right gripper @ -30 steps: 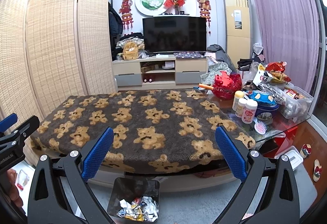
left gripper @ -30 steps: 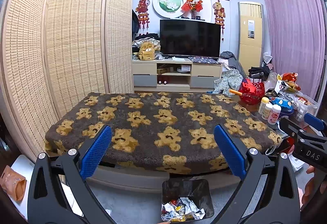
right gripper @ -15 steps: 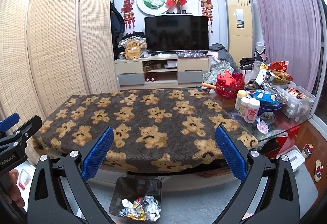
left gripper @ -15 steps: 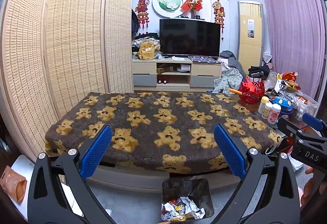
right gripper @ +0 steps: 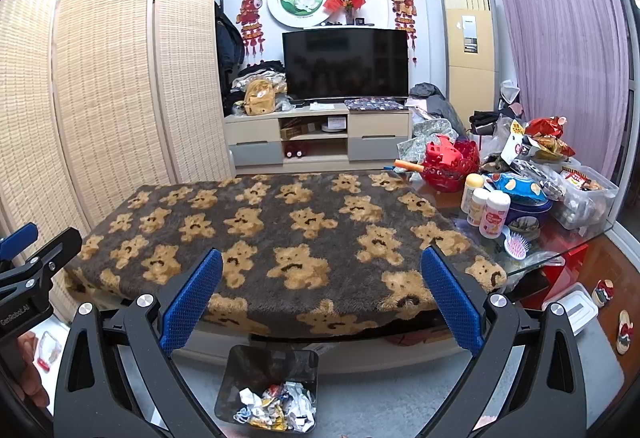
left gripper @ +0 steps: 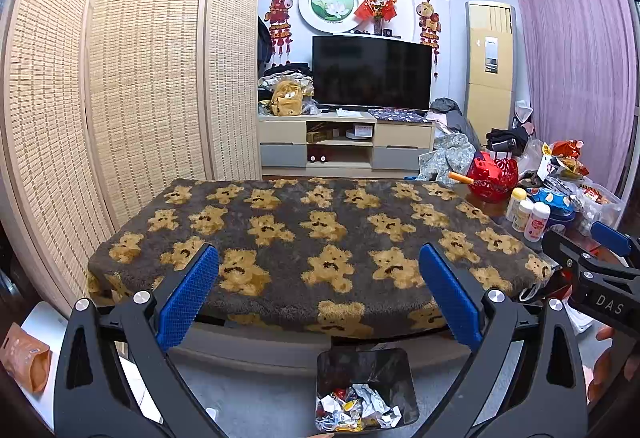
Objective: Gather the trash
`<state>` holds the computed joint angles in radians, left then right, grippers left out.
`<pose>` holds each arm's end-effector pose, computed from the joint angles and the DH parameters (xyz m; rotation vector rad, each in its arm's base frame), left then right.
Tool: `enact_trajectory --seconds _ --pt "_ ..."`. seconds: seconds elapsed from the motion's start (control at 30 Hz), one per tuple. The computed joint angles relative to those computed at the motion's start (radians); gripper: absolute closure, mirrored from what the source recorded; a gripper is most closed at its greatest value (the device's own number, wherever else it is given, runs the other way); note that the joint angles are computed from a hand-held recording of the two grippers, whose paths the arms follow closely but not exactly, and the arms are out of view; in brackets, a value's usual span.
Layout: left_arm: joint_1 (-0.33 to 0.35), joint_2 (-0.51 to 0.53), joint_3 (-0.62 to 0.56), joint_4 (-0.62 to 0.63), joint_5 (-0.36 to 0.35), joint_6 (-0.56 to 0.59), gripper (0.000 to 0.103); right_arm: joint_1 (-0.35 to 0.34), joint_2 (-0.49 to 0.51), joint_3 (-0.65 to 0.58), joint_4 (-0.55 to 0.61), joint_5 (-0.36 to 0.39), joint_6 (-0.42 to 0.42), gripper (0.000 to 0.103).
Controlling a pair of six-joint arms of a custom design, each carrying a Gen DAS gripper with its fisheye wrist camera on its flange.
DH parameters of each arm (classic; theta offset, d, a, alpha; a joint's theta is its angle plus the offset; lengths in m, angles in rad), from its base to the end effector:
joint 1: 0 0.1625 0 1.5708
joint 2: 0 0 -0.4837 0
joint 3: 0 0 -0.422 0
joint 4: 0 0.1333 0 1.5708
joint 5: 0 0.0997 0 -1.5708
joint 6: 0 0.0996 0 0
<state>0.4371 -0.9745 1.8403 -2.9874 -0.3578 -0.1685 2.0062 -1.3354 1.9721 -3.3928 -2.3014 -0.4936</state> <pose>-0.4914 -0.4797 0.2638 0.6093 2.0492 -1.3536 0.2961 -0.4781 0.4465 0.4452 -2.0642 1.3537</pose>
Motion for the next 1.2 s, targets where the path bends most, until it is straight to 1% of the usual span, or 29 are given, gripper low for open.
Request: enact_trajectory --seconds 0.5,0.63,0.97,1.2 --pt "-0.006 -0.008 0.008 0.028 -0.007 -0.024 0.008 -0.003 -0.001 0.005 -0.009 0.004 0.000 0.003" --pt "-0.009 0.002 0.001 0.018 0.008 -0.006 0.008 -0.001 -0.002 0.004 -0.004 -0.001 0.002 0.003" --pt "-0.011 0.006 -0.007 -0.014 -0.015 0.024 0.008 0.000 -0.002 0.005 -0.008 -0.002 0.002 0.003" --pt "-0.010 0.004 -0.008 -0.005 -0.018 0.017 0.008 -0.001 -0.012 0.010 0.011 0.001 0.008 0.003"
